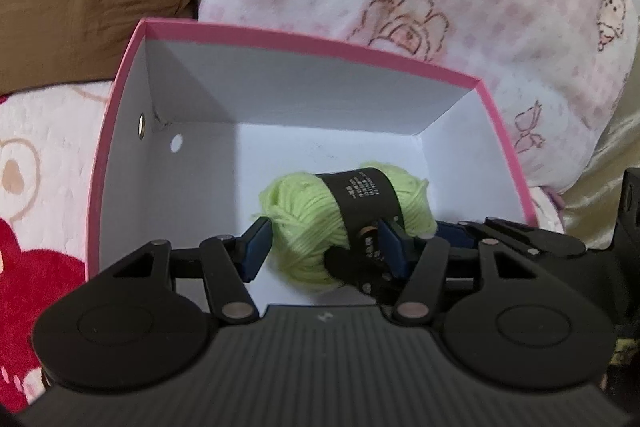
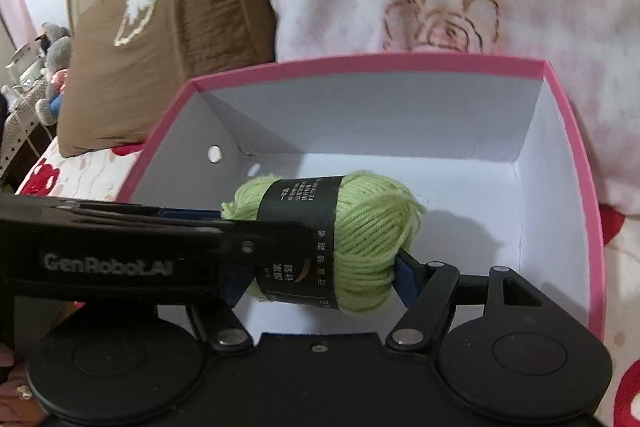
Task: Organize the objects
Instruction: 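Lift the yarn skein with the right gripper and carry it into the pink box, then lower the yarn onto the box floor and open the right gripper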
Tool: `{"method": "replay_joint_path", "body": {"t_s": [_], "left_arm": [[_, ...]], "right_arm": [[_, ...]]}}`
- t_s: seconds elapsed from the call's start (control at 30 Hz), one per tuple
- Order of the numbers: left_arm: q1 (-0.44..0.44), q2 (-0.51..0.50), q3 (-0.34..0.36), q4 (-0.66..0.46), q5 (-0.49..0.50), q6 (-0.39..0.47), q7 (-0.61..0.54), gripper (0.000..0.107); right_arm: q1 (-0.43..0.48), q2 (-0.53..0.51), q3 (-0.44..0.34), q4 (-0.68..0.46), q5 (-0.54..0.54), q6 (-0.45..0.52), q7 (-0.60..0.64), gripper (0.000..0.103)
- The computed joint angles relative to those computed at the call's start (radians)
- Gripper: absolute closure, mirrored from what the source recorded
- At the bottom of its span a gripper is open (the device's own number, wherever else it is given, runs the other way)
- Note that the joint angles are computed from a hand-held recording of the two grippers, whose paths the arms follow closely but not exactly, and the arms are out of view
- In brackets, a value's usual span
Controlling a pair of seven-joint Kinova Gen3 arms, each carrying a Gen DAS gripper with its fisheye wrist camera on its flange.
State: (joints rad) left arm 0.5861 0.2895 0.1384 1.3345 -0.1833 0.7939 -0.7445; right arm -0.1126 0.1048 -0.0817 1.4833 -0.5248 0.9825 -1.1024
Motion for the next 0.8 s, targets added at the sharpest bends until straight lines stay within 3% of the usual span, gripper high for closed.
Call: {"method": "replay_joint_path", "body": {"t_s": [0.13, 0.2, 0.3, 0.43, 0.5, 0.53, 0.63, 0.8], "left_arm": [[-0.024, 0.005, 0.004, 0.025, 0.047, -0.025, 0.004, 0.05], [-0.03, 0.01, 0.004, 0.027, 0.065, -0.026, 0.015, 0.05], [0.016, 0.024, -0.018, 0.004, -0.006, 0.009, 0.049, 0.05], [0.044, 0.028, -0.028, -0.007, -0.06, 0.018, 0.081, 0.056], [0.039, 0.022, -0.025, 0.003, -0.057, -0.003, 0.09, 0.06], [0.039, 0.023, -0.024, 0.001, -0.059, -0.001, 0.094, 0.06], [0.028, 0.017, -0.021, 0.013, -0.044, -0.025, 0.107, 0.06], [0.042, 0.024, -0.035, 0.006, -0.075, -0.036, 0.149, 0.06]], "right_arm": [[-0.089, 0.008, 0.045, -0.004, 0.114, -0.019, -0.077, 0.028], [-0.041, 0.019, 0.006, -0.03, 0.093, 0.024, -0.064, 0.027], [0.033, 0.022, -0.059, -0.046, 0.084, 0.052, -0.03, 0.022], [0.061, 0.034, -0.052, -0.099, 0.078, 0.146, -0.028, 0.023], [0.065, 0.035, -0.041, -0.097, 0.067, 0.139, -0.045, 0.033], [0.073, 0.041, -0.043, -0.099, 0.056, 0.145, -0.044, 0.047], [0.082, 0.037, -0.047, -0.085, 0.028, 0.123, -0.043, 0.051], [0.046, 0.025, -0.058, -0.074, 0.076, 0.088, -0.075, 0.053]]}}
